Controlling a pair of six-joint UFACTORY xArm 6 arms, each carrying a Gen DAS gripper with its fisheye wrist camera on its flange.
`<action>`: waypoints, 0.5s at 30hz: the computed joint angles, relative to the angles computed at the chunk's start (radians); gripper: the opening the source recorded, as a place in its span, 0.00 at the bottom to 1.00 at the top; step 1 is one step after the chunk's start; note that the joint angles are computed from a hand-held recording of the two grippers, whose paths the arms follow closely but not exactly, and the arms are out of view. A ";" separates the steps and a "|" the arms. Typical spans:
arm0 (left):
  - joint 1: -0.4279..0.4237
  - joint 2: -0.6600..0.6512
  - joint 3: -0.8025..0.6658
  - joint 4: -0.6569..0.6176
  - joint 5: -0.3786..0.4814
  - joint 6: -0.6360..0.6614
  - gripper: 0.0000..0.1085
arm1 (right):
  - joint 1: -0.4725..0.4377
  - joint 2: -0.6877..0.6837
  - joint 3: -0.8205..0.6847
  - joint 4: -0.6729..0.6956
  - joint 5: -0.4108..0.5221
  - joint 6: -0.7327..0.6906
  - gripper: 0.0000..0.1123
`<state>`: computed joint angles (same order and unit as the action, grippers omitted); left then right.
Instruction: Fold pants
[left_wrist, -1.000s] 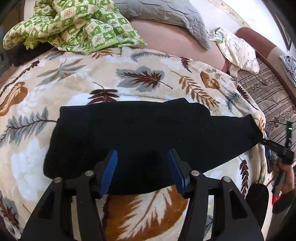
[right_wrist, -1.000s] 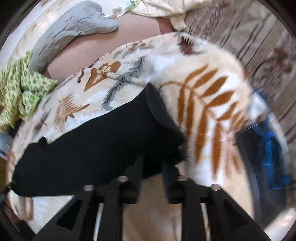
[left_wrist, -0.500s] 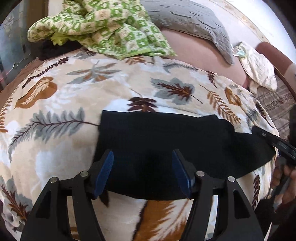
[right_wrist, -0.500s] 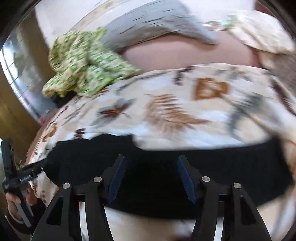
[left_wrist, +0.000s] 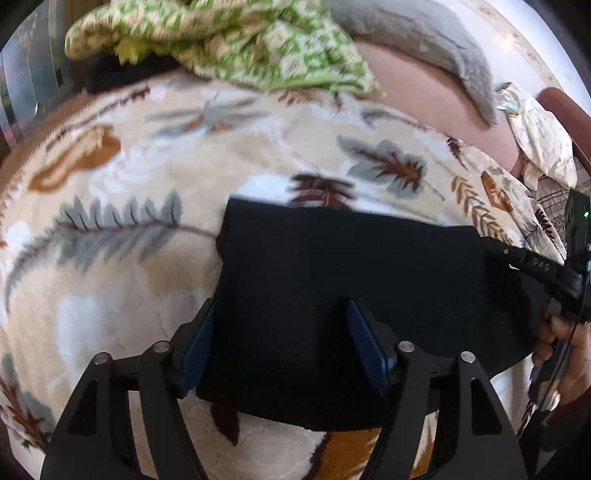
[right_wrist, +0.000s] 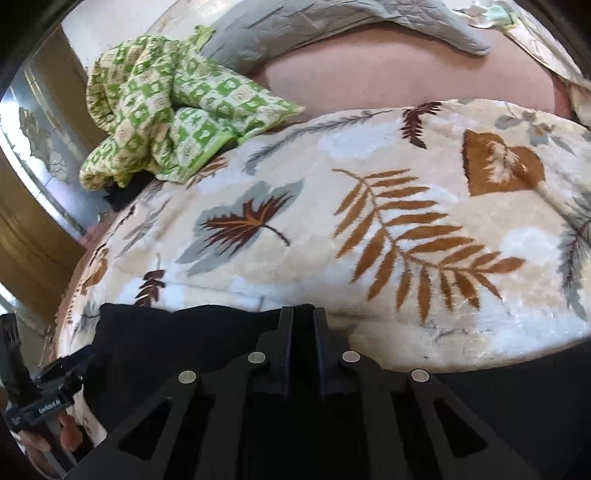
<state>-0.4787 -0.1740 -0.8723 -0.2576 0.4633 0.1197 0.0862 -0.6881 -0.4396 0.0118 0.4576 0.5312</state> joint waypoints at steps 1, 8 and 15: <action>-0.001 -0.006 0.011 -0.005 -0.019 0.003 0.64 | 0.002 0.018 -0.004 -0.015 -0.004 0.014 0.08; -0.007 -0.048 0.028 0.073 -0.020 -0.058 0.64 | 0.000 -0.062 -0.016 -0.100 0.079 0.106 0.19; -0.022 -0.105 0.045 0.110 -0.040 -0.097 0.64 | 0.094 -0.201 -0.005 -0.142 0.138 0.141 0.37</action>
